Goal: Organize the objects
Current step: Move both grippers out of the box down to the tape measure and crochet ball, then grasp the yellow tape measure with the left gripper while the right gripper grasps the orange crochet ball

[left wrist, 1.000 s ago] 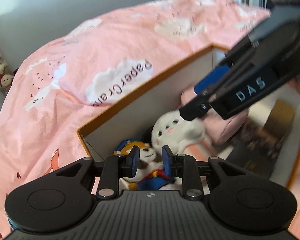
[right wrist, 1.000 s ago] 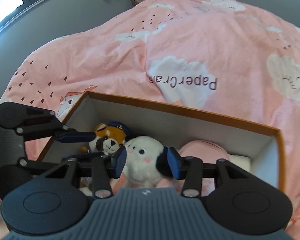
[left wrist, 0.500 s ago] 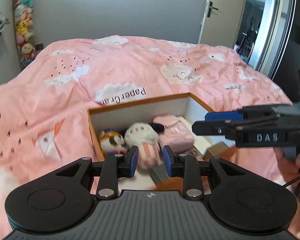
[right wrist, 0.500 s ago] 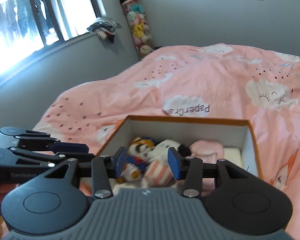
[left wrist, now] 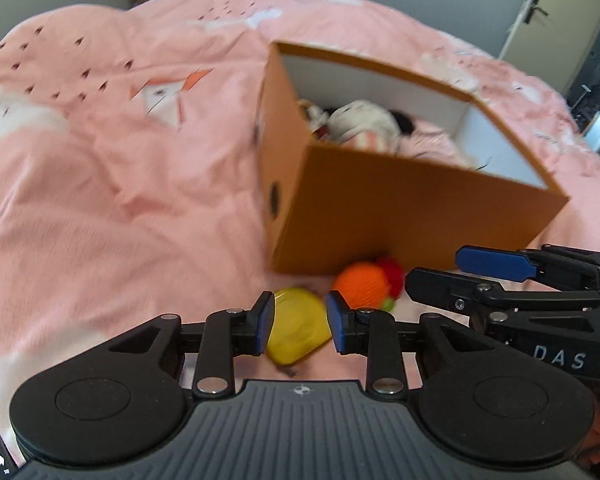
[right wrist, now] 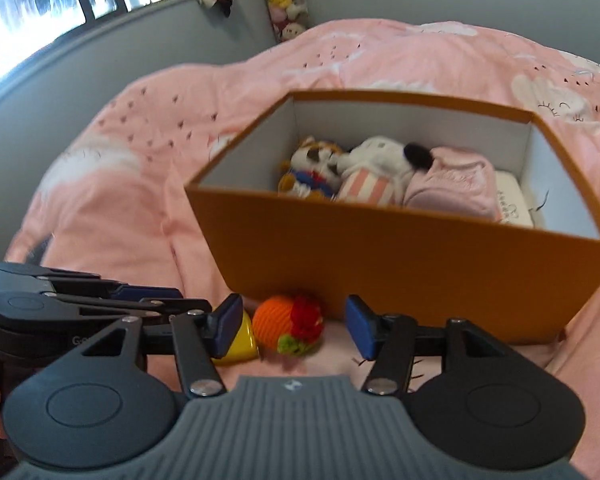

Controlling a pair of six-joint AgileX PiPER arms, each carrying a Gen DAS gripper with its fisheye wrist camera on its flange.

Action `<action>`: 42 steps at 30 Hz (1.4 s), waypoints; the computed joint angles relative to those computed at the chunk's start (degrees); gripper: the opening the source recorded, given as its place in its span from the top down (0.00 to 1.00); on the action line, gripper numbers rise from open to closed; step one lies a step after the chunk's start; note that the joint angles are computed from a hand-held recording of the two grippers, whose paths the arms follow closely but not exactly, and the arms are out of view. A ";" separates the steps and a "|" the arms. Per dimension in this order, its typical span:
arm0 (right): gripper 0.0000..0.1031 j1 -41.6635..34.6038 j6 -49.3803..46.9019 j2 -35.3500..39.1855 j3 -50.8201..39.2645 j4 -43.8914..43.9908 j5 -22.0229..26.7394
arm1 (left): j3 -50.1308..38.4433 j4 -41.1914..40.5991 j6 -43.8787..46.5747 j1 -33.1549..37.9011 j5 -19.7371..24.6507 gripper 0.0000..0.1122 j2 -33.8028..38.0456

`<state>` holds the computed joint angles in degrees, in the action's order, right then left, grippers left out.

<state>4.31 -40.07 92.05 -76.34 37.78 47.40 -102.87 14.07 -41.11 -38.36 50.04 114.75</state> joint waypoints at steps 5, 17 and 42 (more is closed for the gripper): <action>0.43 2.35 2.37 3.15 -1.49 -1.84 -1.23 | 3.31 -3.27 1.78 3.27 -2.62 0.69 -1.13; 0.48 3.47 9.42 11.37 -6.98 -4.30 2.75 | 9.04 -6.58 1.55 5.34 -7.41 0.68 -3.50; 0.50 -3.72 3.49 5.69 -1.52 -3.02 2.82 | -3.39 -5.64 -8.59 3.42 1.71 0.39 5.71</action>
<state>0.58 -36.57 97.74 -77.87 34.76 50.22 -106.26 8.43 -49.69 -34.95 51.75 120.46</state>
